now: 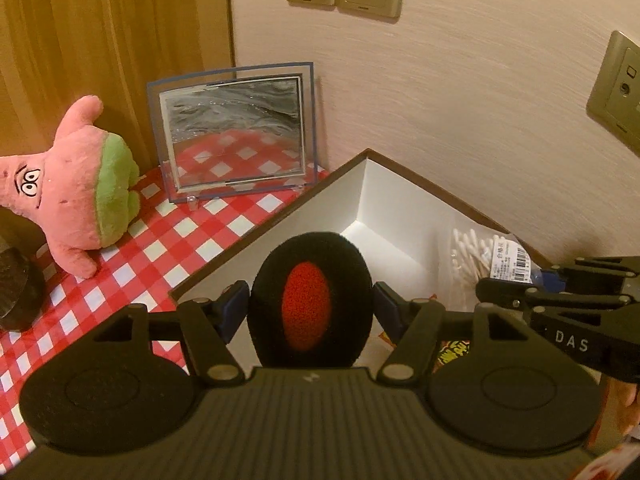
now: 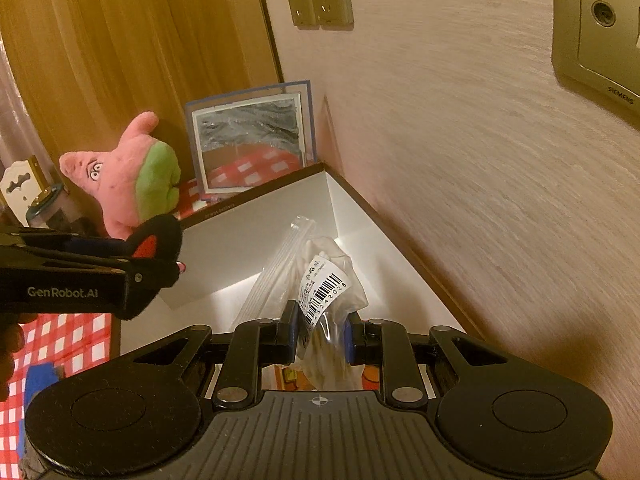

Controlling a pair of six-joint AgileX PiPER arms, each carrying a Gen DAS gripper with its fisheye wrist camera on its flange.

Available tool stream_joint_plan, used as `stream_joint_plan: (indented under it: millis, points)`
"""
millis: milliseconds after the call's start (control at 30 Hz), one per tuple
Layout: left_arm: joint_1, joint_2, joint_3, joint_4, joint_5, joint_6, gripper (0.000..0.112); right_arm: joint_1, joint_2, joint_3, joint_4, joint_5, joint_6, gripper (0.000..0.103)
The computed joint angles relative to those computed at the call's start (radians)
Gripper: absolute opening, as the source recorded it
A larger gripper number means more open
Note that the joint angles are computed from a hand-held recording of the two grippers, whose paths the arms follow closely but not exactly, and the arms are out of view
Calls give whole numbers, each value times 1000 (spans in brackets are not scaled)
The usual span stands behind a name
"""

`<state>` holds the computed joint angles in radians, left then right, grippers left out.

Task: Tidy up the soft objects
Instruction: 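Open both tools to drop the round pad and swab bag into the box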

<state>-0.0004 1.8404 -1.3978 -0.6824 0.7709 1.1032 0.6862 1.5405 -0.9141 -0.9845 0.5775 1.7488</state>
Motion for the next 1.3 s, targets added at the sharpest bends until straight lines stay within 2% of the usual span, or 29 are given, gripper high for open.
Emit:
stream_joint_plan:
  millis: [133,333,500,533,567,600,633,667,1033,1300]
  points:
    - [3,6,-14,10,9,-18,70,2,6,-8,3,-1,-3,22]
    - [13,1,-12,-3,19,-3,70,4,12,-19,-5,-2,-7,22]
    - [23,-12,-3,-18,31,19,70,11,10,-9,-109,-14,96,24]
    - [25,-16,-1,-20,34,22,70,14,8,-5,-134,-8,126,28]
    - [26,-19,1,-20,35,21,70,19,9,-5,-156,3,150,44]
    - [28,-22,4,-22,37,23,70,28,8,-1,-189,20,184,66]
    - [31,-25,7,-26,41,27,70,40,7,5,-227,41,224,73]
    - [33,-29,10,-27,43,27,70,55,1,12,-255,66,251,76]
    - [59,-88,63,-35,80,50,70,77,-64,26,-18,93,56,76]
    - [115,-164,145,-61,146,103,70,187,-121,58,37,181,108,76]
